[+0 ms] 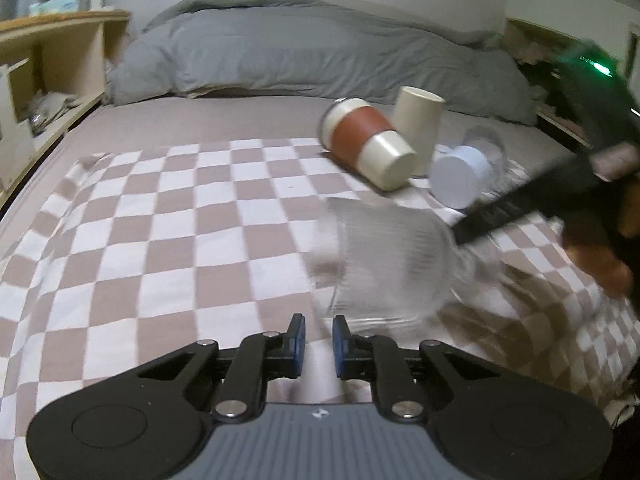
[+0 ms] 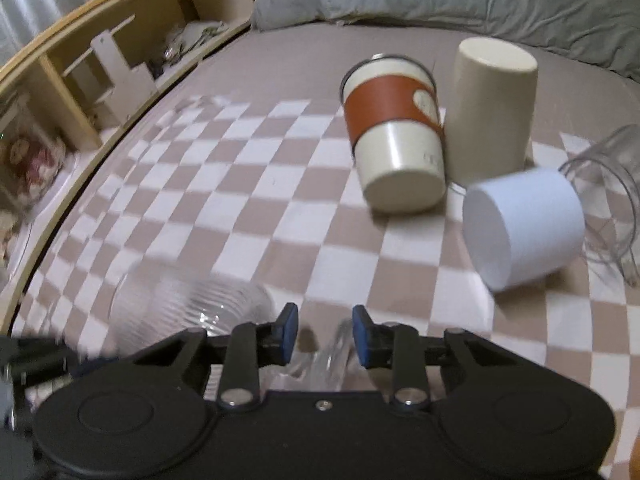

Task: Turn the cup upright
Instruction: 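Rotate the glass with the right tool until its stem points down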

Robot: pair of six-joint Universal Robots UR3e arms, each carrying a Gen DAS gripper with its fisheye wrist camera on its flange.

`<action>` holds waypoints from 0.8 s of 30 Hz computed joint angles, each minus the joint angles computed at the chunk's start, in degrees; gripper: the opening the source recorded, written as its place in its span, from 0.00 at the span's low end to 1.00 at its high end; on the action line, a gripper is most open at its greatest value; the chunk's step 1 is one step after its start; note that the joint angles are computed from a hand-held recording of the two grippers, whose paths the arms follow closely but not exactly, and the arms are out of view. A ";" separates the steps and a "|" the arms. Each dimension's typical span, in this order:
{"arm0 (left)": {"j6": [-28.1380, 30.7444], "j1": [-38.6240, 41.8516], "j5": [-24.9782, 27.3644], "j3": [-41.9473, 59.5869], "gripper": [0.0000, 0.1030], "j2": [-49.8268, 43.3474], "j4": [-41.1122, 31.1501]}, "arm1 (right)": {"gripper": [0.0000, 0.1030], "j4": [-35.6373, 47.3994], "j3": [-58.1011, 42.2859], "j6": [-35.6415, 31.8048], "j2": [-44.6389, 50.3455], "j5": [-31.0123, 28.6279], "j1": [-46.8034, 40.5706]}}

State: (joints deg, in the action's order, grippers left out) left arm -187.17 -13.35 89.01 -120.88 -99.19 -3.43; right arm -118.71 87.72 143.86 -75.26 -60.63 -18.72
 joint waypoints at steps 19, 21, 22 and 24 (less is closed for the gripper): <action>-0.05 1.56 0.19 -0.37 0.15 0.31 0.17 | 0.77 23.91 -15.83 -28.72 -3.04 3.44 -0.50; 0.12 2.10 -0.24 -0.64 0.15 0.48 0.09 | 0.79 28.42 -20.17 -30.74 -0.95 2.95 1.23; 0.24 2.18 -0.03 -0.72 0.15 0.48 0.15 | 0.79 29.77 -22.24 -31.37 0.44 1.81 2.73; 0.61 2.46 0.27 -1.21 0.15 0.63 0.57 | 0.79 29.27 -24.00 -31.53 2.53 -0.55 5.66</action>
State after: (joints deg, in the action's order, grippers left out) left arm -186.56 -10.89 89.28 -122.09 -98.56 -2.86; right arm -89.44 63.72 112.33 -72.73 -61.18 -13.06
